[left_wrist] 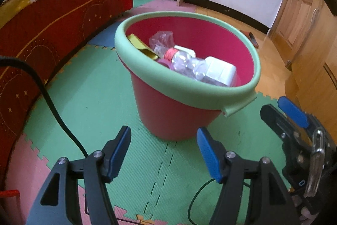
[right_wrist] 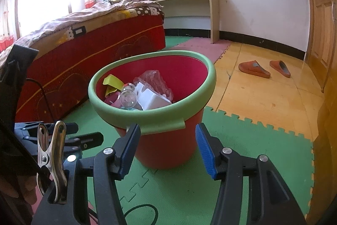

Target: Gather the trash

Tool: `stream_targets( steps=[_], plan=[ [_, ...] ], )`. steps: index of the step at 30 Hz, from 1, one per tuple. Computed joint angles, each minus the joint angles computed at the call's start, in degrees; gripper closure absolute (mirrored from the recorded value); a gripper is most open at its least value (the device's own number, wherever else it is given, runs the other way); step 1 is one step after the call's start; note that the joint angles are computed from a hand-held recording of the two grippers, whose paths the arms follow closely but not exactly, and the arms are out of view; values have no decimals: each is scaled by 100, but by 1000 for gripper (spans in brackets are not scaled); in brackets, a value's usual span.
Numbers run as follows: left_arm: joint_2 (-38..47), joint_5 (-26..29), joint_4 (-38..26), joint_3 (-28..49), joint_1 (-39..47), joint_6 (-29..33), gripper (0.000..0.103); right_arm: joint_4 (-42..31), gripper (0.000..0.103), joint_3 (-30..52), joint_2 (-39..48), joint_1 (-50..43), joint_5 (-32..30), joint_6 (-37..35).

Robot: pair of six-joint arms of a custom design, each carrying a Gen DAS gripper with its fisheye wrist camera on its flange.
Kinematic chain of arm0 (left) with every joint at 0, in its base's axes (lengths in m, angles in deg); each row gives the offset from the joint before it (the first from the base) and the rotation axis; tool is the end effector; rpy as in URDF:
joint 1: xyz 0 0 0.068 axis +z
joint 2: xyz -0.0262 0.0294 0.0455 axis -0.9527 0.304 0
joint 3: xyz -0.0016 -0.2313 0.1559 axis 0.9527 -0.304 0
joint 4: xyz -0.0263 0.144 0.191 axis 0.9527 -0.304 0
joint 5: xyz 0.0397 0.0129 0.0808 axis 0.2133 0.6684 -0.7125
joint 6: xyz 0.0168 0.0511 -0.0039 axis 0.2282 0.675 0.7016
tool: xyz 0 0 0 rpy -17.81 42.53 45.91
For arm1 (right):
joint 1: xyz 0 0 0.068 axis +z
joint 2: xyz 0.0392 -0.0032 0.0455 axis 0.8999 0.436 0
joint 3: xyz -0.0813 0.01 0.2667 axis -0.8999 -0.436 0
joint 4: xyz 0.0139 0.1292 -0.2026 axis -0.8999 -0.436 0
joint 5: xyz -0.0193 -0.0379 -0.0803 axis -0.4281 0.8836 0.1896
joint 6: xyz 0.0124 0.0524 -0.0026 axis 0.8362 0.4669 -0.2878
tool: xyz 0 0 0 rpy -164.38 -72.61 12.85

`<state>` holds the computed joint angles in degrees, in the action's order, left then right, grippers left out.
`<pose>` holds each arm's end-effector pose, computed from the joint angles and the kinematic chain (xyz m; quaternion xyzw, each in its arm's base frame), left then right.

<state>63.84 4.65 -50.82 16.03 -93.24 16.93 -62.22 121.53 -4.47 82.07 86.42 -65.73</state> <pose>0.3305 -0.1300 0.3243 0.1689 0.9352 -0.1052 0.2930 0.2595 0.0752 0.3402 0.0502 0.8894 0.0351 0.4529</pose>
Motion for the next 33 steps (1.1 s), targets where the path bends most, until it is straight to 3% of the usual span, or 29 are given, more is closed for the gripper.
stream_targets(
  steps=[33],
  plan=[
    [-129,39,11,-149,-9,-25,34,-60,47,12,102,113,153,15]
  ],
)
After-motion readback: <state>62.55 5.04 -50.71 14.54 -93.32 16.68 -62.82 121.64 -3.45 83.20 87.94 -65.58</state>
